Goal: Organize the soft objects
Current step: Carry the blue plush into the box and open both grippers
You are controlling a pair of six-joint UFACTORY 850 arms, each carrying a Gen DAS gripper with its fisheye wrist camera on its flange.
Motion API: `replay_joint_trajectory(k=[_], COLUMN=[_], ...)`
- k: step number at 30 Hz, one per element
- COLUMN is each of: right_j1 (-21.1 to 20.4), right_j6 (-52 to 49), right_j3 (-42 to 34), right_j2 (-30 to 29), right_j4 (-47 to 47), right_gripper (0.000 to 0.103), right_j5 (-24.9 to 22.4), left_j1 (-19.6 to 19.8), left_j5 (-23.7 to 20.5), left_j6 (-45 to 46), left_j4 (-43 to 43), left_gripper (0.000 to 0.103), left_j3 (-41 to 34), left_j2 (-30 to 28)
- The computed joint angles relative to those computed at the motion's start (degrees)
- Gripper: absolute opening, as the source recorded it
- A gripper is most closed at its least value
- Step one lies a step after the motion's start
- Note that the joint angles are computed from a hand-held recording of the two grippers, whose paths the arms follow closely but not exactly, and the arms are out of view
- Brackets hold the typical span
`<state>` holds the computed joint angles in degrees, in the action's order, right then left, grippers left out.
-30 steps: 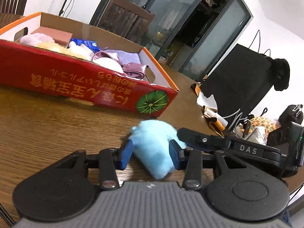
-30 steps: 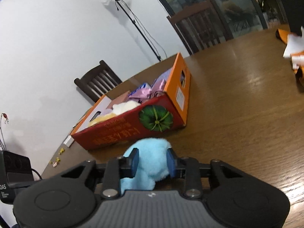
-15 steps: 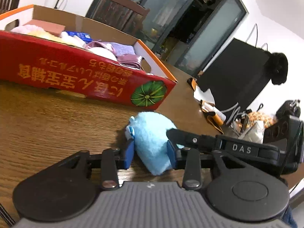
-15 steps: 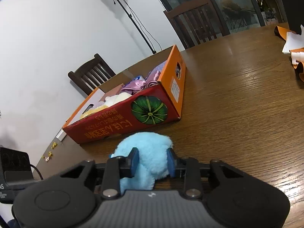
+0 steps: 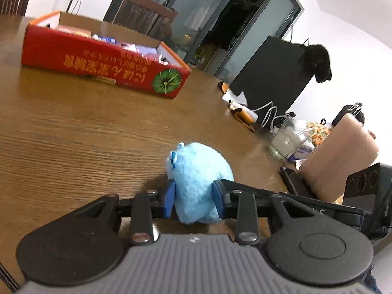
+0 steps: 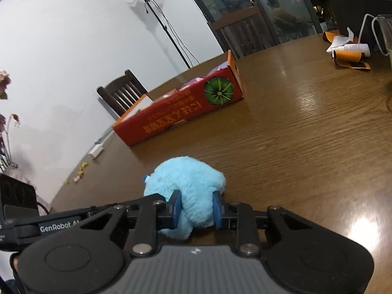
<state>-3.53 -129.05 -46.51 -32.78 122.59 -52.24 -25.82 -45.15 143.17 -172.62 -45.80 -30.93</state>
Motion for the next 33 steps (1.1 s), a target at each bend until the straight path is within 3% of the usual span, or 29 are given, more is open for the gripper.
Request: replay_joint_trajectory(k=[10, 17, 19, 25, 30, 33], right_j1=[0.6, 0.9, 1.5, 5.2, 9.3, 11.1], right_j6=[-2.2, -2.8, -1.7, 2.2, 7.6, 16.9], right_j3=[3.4, -3.6, -8.2, -26.9, -42.6, -50.8], right_j2=[4.0, 3.6, 2.2, -5.2, -14.0, -19.5], right_j4=[2.1, 2.6, 2.2, -0.7, -8.3, -18.4], right_gripper=[0.026, 0.026, 0.026, 0.026, 0.026, 0.026], right_j5=[-2.2, -1.9, -0.4, 13.1, 27.3, 33.6], left_j1=[-0.5, 3.8, 5.1, 10.8, 13.0, 12.9], left_j5=[-3.1, -4.5, -2.9, 2.9, 14.4, 16.3], left_j6=[3.2, 2.0, 0.4, -17.8, -31.6, -27.2], left_j4=[-2.8, 2.9, 4.6, 17.2, 26.2, 25.4], left_gripper=[0.033, 0.033, 0.033, 0.033, 0.035, 0.034], left_j3=[2.8, -5.4, -9.9, -28.0, -42.3, -44.4], left_j2=[3.2, 1.1, -0.8, -11.7, -20.4, -21.8])
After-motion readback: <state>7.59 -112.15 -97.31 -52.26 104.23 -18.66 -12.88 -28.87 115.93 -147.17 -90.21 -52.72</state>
